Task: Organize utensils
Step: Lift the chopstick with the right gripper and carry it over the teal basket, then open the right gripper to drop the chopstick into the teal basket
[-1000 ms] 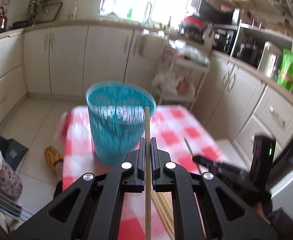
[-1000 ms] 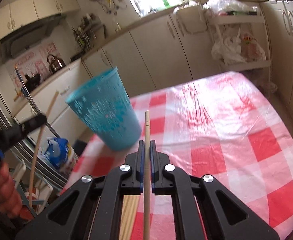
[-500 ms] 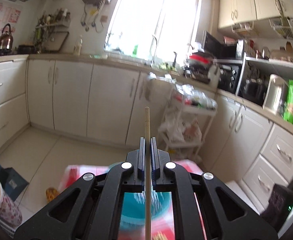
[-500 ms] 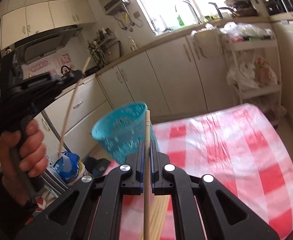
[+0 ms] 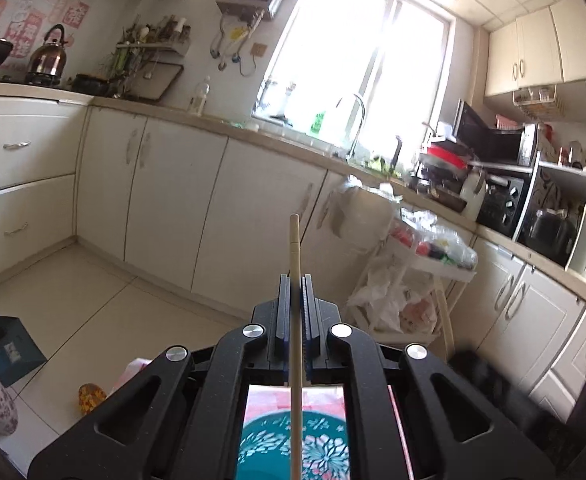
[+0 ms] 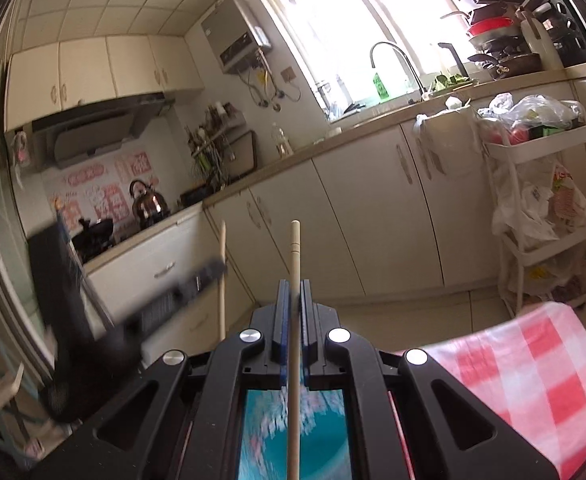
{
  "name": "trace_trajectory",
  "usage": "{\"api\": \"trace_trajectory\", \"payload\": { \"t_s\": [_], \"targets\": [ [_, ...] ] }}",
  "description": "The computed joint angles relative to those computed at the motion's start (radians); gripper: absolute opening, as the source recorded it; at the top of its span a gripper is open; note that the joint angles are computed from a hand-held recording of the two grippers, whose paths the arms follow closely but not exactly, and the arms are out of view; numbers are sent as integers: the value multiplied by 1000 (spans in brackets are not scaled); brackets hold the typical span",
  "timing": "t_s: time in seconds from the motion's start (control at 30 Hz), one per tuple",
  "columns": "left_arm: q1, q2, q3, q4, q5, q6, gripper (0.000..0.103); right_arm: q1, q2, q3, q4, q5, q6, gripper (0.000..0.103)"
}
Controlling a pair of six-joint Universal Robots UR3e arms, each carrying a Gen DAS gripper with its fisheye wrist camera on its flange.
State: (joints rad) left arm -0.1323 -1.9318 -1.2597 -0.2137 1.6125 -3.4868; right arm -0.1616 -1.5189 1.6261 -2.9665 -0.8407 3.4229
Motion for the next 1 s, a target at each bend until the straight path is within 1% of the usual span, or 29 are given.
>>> {"api": "trace_trajectory", "payload": {
  "t_s": [0.13, 0.2, 0.37, 0.5, 0.57, 0.6, 0.63, 0.7, 0.73, 0.87, 0.93, 1.0],
  "targets": [
    [-4, -3, -36, -8, -5, 33, 5, 61, 118, -137, -11, -76, 63, 6],
    [4, 11, -68, -30, -24, 41, 5, 87, 147, -177, 13, -112, 63, 6],
    [24, 48, -180, 20, -43, 63, 5, 149, 190, -241, 82, -180, 13, 6],
    [43, 84, -250, 29, -78, 80, 5, 183, 188, -234, 145, -220, -39, 6],
    [55, 107, -281, 19, -99, 77, 8, 196, 189, -234, 188, -231, -75, 6],
    [61, 122, -302, 22, -104, 73, 12, 202, 184, -229, 208, -240, -95, 6],
    [69, 141, -326, 24, -110, 69, 18, 207, 177, -218, 223, -249, -112, 9],
    [85, 179, -371, 24, -120, 59, 26, 201, 159, -189, 243, -241, -133, 15],
    [93, 206, -401, 25, -124, 52, 30, 194, 143, -166, 241, -235, -137, 16],
    [107, 317, -504, 13, -111, 59, 34, 123, -5, 1, 219, -171, -150, 17],
    [98, 391, -568, -4, -74, 65, 41, 77, -101, 87, 233, -135, -160, 26],
    [77, 451, -614, -28, -35, 72, 47, 14, -223, 189, 279, -88, -192, 30]
  ]
}}
